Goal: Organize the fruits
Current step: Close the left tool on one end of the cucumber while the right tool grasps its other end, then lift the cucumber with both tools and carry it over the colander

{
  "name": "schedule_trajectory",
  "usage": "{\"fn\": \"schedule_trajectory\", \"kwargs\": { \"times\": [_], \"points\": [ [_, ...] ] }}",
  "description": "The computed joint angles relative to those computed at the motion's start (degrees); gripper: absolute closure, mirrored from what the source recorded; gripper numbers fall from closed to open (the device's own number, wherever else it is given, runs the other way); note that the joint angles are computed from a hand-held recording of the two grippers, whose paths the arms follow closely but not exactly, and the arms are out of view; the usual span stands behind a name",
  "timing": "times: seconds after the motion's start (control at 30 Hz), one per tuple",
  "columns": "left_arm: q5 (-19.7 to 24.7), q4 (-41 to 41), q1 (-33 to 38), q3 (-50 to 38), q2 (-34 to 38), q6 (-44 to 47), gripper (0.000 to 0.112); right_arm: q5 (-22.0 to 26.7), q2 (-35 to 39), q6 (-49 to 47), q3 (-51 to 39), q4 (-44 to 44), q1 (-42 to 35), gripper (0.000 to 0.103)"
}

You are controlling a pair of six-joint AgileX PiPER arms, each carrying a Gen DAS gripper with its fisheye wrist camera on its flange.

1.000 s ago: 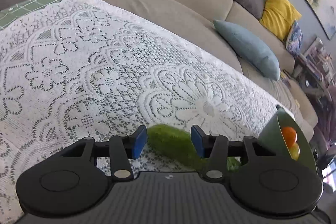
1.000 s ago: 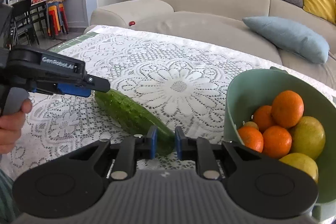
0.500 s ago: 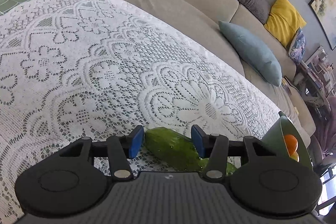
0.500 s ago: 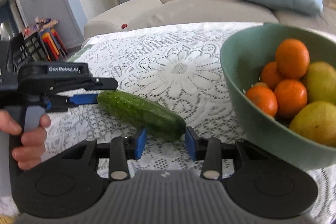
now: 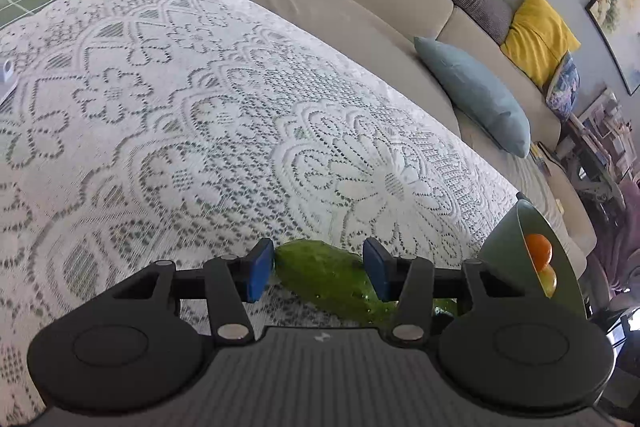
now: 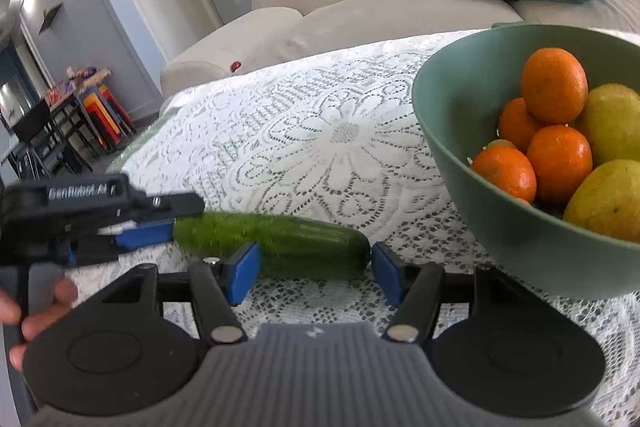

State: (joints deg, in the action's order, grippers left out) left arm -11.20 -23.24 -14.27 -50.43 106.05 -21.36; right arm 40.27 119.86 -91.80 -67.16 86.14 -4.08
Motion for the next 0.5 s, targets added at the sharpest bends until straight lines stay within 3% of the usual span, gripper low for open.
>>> {"fn": "schedule_trajectory", "kwargs": {
  "times": [0.13,0.3,0.5],
  "points": [
    [-1.67,-8.69,-1.26,0.01,0.61,7.63,0.057,2.70,1.29,3.89,-0.99,0.69,-1.07,0.039],
    [-5.18,-23.55,-3.91,-0.71,1.52,22.44,0.056,1.50,1.38,3.90,0.22,3.42,-0.57,0.039],
    [-6.94,-23.44,-3.99,-0.83,2.74,19.28,0.044,2.61,2.12,5.41,0.59,6.78,-0.97,0.039]
  ]
}}
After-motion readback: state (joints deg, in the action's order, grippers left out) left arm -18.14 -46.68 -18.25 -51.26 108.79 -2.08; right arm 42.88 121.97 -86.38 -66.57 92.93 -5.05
